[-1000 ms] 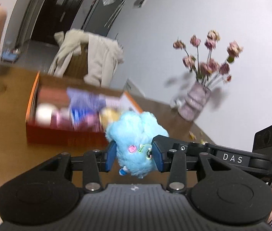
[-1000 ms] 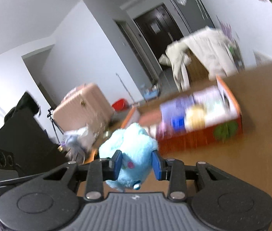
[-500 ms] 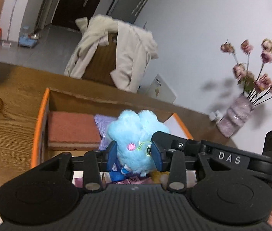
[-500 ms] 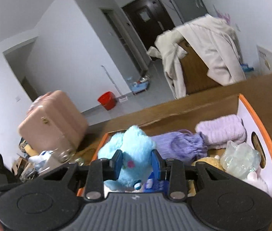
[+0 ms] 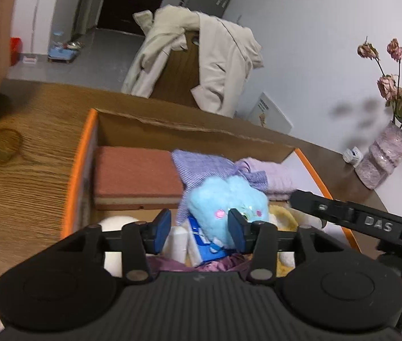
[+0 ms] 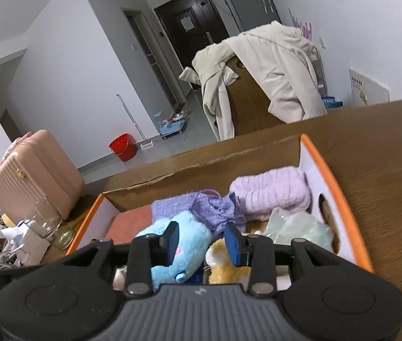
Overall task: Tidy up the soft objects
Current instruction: 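Open the right tool to release the plush toy and withdraw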
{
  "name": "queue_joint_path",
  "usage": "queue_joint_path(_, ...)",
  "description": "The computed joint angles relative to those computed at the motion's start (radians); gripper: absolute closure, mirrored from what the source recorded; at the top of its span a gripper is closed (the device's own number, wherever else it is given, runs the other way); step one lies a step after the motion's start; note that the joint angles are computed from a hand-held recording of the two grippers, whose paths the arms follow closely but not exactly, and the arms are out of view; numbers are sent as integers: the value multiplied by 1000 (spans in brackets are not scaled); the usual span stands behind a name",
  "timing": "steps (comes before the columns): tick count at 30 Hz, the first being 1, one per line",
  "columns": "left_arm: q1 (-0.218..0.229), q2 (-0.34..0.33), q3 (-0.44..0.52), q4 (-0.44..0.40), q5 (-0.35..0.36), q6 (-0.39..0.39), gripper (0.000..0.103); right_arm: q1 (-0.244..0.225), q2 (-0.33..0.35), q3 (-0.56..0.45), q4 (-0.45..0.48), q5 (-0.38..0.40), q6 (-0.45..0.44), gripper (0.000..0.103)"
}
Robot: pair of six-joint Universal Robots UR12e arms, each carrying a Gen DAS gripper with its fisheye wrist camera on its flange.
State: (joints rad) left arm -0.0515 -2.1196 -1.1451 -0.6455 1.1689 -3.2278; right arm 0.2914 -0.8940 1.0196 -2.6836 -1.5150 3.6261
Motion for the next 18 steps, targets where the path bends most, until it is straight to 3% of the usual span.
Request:
queue_joint_path(4,4,57,-57,45,62,46,48,4,-51,45,4,-24,-73,57)
queue_joint_path(9,5,140,-149,127,158,106,36,12,-142,136,-11,-80,-156,38)
queue_joint_path(12,-4,191,-218,213,231,158,21,19,-200,198,-30,-129,-199,30)
queue_joint_path(14,-12,224,-269,288,280,189,19,28,-232,231,-41,-167,-230,25)
queue_joint_path(18,-14,281,-361,414,275,184,7,53,-281,302,-103,-240,-287,13)
